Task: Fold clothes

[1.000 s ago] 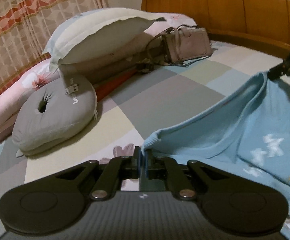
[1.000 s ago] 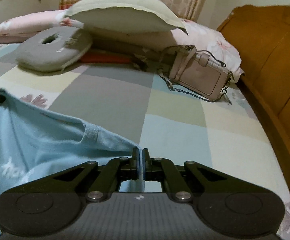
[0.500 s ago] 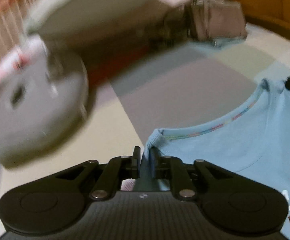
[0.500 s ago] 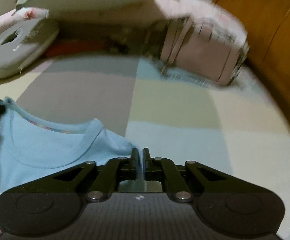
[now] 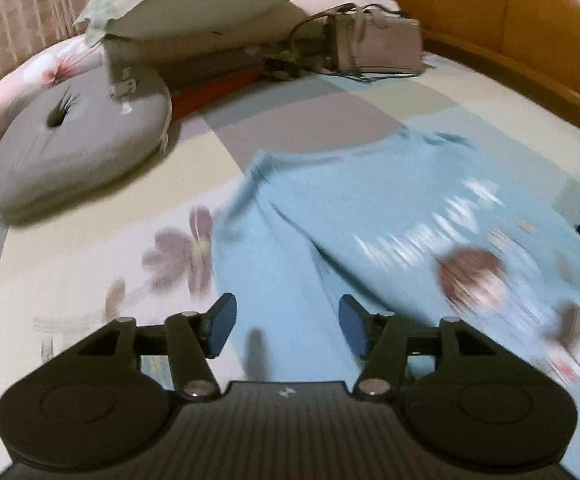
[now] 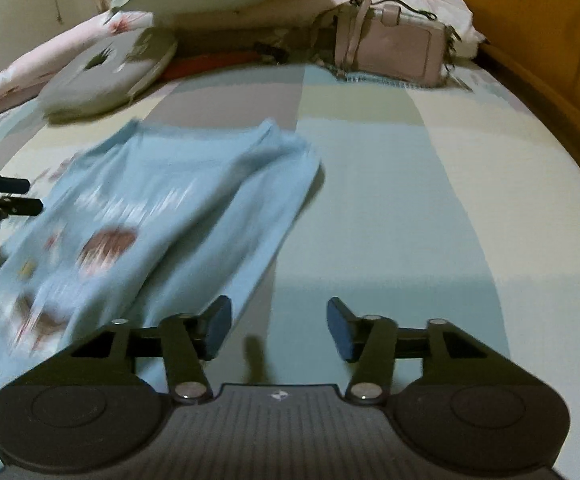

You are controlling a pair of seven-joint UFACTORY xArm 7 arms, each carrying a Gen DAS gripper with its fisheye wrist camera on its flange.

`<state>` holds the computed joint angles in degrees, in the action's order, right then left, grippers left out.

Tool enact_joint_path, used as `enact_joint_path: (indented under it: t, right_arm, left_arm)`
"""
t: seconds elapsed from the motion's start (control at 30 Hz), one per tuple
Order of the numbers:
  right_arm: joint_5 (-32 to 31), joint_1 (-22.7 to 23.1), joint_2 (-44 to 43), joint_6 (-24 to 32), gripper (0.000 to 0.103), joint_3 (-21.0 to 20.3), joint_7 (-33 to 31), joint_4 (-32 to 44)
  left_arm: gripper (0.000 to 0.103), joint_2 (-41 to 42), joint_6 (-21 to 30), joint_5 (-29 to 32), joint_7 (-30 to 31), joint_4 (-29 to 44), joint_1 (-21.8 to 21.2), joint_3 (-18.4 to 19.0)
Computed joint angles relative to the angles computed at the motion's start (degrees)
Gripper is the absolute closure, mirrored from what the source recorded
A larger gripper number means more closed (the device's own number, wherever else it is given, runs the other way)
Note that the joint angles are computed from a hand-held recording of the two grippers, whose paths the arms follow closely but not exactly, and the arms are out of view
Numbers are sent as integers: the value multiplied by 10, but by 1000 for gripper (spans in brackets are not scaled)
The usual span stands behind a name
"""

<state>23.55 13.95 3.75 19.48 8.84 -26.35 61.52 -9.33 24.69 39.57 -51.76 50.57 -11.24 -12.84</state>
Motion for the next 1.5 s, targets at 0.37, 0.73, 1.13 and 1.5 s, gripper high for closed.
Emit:
enact_joint_path:
  t: [0.37, 0.73, 1.13, 1.5]
  right_arm:
    - [-53, 72, -249, -11, 15, -10, 157, -254]
    - [-135, 79, -350, 21, 9, 5, 273, -314]
    - [-176, 92, -334, 15, 9, 7, 306, -298]
    - [-204, 88, -313, 19, 8, 18, 329, -282]
  left_arm:
    - [26, -137, -5, -71, -186, -133, 16, -98]
    - [25, -76, 197, 13, -227, -63, 14, -130]
    - [25, -127, 337, 60, -130, -70, 14, -53]
    - [26, -140, 193, 41, -146, -82, -6, -39]
